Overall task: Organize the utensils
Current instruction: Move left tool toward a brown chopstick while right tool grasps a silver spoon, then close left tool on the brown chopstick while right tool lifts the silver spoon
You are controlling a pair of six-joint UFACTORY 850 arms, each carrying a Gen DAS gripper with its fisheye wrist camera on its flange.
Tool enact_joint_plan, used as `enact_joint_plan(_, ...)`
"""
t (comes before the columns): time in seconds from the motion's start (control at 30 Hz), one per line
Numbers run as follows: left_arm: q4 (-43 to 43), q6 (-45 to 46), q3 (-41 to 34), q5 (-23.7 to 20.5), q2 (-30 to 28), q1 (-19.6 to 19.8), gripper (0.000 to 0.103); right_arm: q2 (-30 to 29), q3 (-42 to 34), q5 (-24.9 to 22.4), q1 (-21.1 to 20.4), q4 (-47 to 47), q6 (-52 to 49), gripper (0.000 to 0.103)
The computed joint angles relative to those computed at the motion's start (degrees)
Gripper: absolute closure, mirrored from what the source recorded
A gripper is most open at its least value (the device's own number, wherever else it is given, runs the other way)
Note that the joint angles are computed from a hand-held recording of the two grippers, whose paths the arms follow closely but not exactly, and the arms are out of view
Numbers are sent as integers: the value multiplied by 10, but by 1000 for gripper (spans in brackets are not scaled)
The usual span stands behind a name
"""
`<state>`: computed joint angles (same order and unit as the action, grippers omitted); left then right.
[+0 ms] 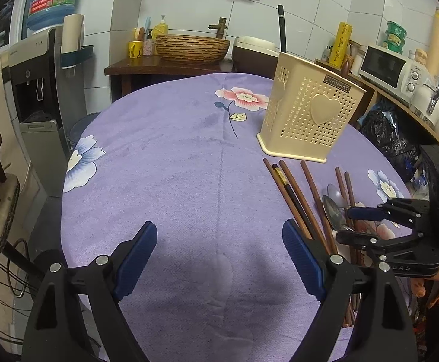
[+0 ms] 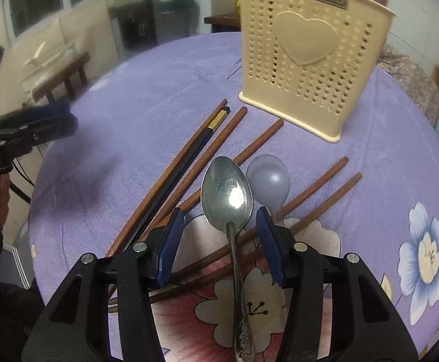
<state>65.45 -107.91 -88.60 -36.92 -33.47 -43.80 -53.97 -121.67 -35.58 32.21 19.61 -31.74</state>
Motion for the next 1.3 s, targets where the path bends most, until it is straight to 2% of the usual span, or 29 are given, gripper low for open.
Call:
enact_joint_plan(0.13, 0, -2, 2, 5, 1, -1, 19, -54, -94, -66, 1, -25, 0, 52)
enact_joint_plan(0.23, 4, -8, 5, 7, 3, -2, 19, -91, -158, -99, 0, -29, 4, 52)
enact_joint_plan(0.37, 2, -5, 2, 9, 2, -2, 19, -123, -214, -127, 1, -34, 16, 53)
enact_joint_plan(0.43, 1, -3, 2, 12, 2, -1, 19, -117, -203, -115, 3, -40, 25, 63)
enact_joint_plan(0.5, -3, 3, -2, 13, -1, 0, 19, -113, -196, -111, 2, -35, 34, 65)
enact_joint_plan(0.63, -14, 18, -10, 23, -6, 3, 19, -66, -116, -58, -2, -7, 35, 65)
enact_joint_plan(0.8, -43, 70, -35, 43, -21, 9, 30, 32, 26, 50, -13, 59, 54, 65)
enact_joint_plan(0.93, -96, 172, -89, 63, -52, 12, 41, 104, 123, 116, -26, 145, 41, 65)
enact_joint_plan(1.07, -206, 340, -179, 67, -108, 18, 51, 152, 191, 181, -25, 140, 75, 65)
enact_joint_plan(1.17, -308, 475, -270, 46, -163, 26, 58, 175, 227, 209, -26, 168, 71, 65)
enact_joint_plan(1.3, -387, 594, -420, -32, -253, 30, 70, 203, 270, 244, -28, 216, 40, 65)
